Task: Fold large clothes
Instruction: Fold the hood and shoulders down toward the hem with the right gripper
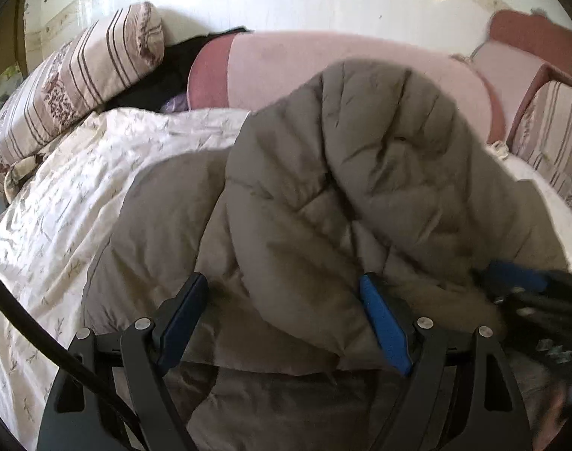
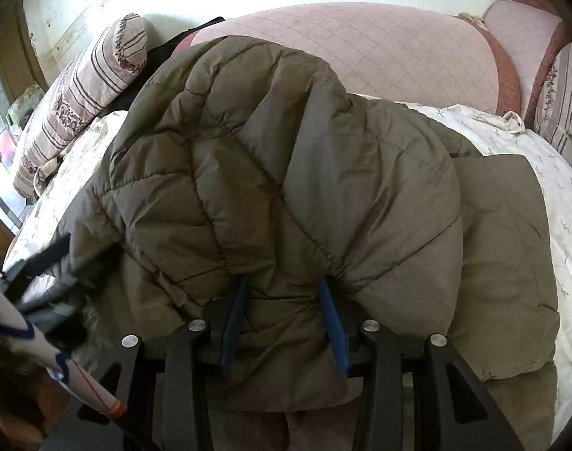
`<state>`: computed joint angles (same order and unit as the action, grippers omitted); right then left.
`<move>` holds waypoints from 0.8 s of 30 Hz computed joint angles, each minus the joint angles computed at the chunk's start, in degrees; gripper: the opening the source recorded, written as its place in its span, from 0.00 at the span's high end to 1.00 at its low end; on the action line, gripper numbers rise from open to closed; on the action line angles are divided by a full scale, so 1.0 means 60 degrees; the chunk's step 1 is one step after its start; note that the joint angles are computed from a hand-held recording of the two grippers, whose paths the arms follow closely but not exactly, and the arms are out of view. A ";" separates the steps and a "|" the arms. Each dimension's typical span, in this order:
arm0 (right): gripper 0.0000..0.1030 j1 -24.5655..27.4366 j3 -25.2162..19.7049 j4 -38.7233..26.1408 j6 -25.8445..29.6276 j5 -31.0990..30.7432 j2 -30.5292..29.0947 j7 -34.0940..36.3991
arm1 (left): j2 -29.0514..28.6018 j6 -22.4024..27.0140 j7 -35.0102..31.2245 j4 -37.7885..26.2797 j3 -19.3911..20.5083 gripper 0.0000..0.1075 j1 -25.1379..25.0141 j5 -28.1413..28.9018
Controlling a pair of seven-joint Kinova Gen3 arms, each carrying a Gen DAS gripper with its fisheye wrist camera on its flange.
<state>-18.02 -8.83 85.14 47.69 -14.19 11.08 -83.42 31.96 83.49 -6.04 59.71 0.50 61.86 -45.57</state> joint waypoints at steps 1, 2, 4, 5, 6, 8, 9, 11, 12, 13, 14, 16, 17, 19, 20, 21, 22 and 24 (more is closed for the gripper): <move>0.57 0.0046 -0.0007 -0.0038 0.0080 -0.0105 -0.0016 0.0110 | -0.0053 -0.0064 0.0058 0.0086 -0.0003 0.24 -0.0007 0.0004; 0.57 0.0084 0.0059 -0.0062 0.0158 -0.0333 -0.0048 0.0271 | -0.0068 -0.0059 0.0070 0.0113 -0.0002 0.24 -0.0012 -0.0006; 0.58 0.0635 -0.0224 -0.0045 0.0187 -0.0869 -0.0163 0.0658 | -0.0004 0.0038 0.0013 0.0061 0.0000 0.24 0.0000 -0.0043; 0.58 0.0822 -0.0259 -0.0018 0.0139 -0.1048 -0.0332 0.0781 | 0.0016 0.0065 -0.0002 0.0056 -0.0003 0.24 0.0005 -0.0056; 0.58 0.0833 -0.0151 0.0043 0.0077 -0.1071 -0.0467 0.0851 | 0.0061 0.0119 -0.0038 -0.0001 -0.0006 0.24 0.0019 -0.0076; 0.58 0.0518 0.0282 0.0240 -0.0326 -0.0650 -0.0772 0.0607 | 0.0074 0.0147 -0.0028 0.0001 -0.0018 0.24 0.0048 -0.0090; 0.58 0.0520 0.0269 0.0260 -0.0396 -0.0365 -0.0800 0.0413 | 0.0043 0.0113 -0.0015 0.0066 -0.0024 0.23 0.0034 -0.0090; 0.58 0.0441 0.0360 0.0094 -0.0190 0.0081 -0.0591 0.0013 | 0.0081 0.0147 -0.0018 0.0027 -0.0020 0.23 0.0048 -0.0105; 0.58 0.0448 0.0362 0.0035 -0.0108 0.0094 -0.0470 -0.0074 | 0.0096 0.0158 -0.0034 0.0012 -0.0020 0.23 0.0047 -0.0104; 0.58 0.0486 0.0329 0.0003 0.0017 0.0132 -0.0320 -0.0170 | 0.0103 0.0157 -0.0043 0.0009 -0.0021 0.22 0.0043 -0.0099; 0.58 0.0372 0.0360 -0.0037 0.0102 0.0325 -0.0220 -0.0293 | 0.0107 0.0160 -0.0050 0.0010 -0.0023 0.22 0.0041 -0.0094; 0.57 0.0151 0.0349 -0.0028 0.0102 0.0828 -0.0099 -0.0575 | 0.0129 0.0178 -0.0051 -0.0013 -0.0026 0.22 0.0049 -0.0087; 0.57 0.0118 0.0343 -0.0036 0.0110 0.0915 -0.0084 -0.0663 | 0.0129 0.0170 -0.0045 -0.0009 -0.0029 0.21 0.0047 -0.0079; 0.57 0.0097 0.0327 -0.0012 0.0118 0.1052 -0.0089 -0.0704 | 0.0128 0.0168 -0.0035 -0.0010 -0.0036 0.21 0.0045 -0.0068; 0.57 0.0124 0.0315 -0.0008 0.0121 0.1046 -0.0099 -0.0666 | 0.0122 0.0166 -0.0034 -0.0001 -0.0039 0.21 0.0042 -0.0066; 0.57 0.0121 0.0304 -0.0012 0.0133 0.1048 -0.0113 -0.0688 | 0.0128 0.0183 -0.0035 -0.0011 -0.0043 0.21 0.0043 -0.0066; 0.58 0.0134 0.0302 -0.0011 0.0141 0.1049 -0.0155 -0.0689 | 0.0129 0.0192 -0.0035 -0.0014 -0.0045 0.21 0.0039 -0.0061; 0.58 0.0093 0.0280 0.0076 -0.0129 0.1060 -0.0374 -0.0812 | 0.0134 0.0186 -0.0029 -0.0012 -0.0046 0.21 0.0028 -0.0054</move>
<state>-17.46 -7.15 85.60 46.91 -7.83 8.84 -88.29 32.77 84.60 -6.22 59.64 0.22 62.02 -45.90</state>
